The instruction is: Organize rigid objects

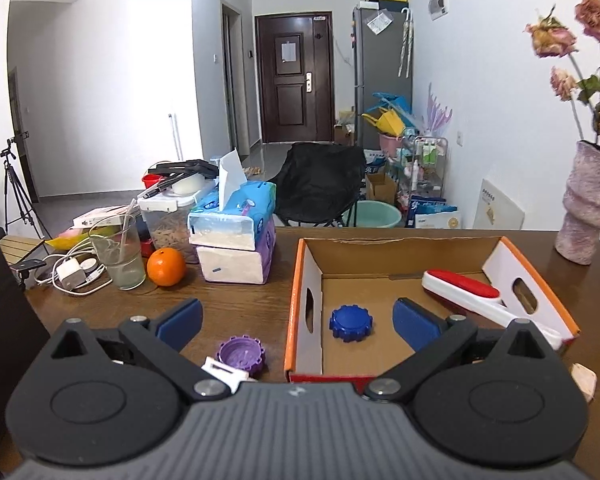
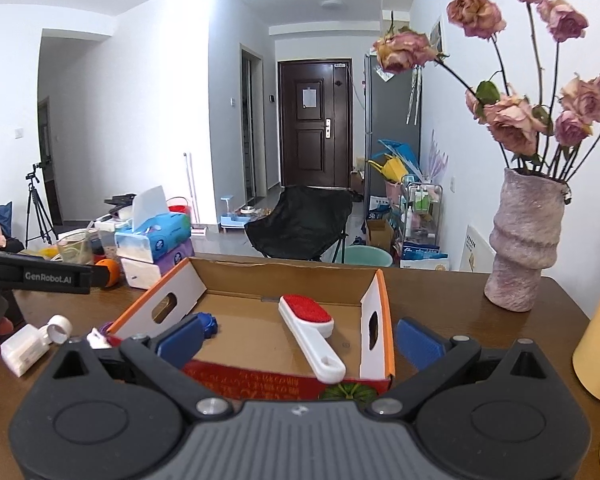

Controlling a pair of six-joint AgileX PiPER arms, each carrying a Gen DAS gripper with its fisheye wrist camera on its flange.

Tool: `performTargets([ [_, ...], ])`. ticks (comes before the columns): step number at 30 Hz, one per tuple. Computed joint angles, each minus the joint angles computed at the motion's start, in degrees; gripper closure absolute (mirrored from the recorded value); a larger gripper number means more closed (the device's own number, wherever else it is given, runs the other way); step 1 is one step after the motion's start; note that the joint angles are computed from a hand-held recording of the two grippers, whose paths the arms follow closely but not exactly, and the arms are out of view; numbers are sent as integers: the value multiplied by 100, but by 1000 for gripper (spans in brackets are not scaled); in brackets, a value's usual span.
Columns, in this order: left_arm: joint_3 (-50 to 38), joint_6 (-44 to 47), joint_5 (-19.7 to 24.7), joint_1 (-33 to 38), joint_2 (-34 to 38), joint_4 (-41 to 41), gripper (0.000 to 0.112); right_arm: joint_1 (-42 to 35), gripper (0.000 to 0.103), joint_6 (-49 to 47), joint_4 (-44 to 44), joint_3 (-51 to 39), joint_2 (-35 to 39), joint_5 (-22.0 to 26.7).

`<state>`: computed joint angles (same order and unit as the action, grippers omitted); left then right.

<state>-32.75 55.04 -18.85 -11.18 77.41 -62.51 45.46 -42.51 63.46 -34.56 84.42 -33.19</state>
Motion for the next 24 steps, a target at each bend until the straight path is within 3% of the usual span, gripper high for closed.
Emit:
performTargets([
  [3, 341, 15, -33, -57, -396, -11, 9, 333, 0, -105, 282, 326, -292, -242],
  [10, 1029, 1018, -393, -449, -1352, -1060, 9, 1250, 0, -390, 1099, 968, -890, -934],
  [24, 2337, 1592, -181, -290, -2995, -1450, 9, 3391, 0, -209, 2633, 1956, -1484, -2568],
])
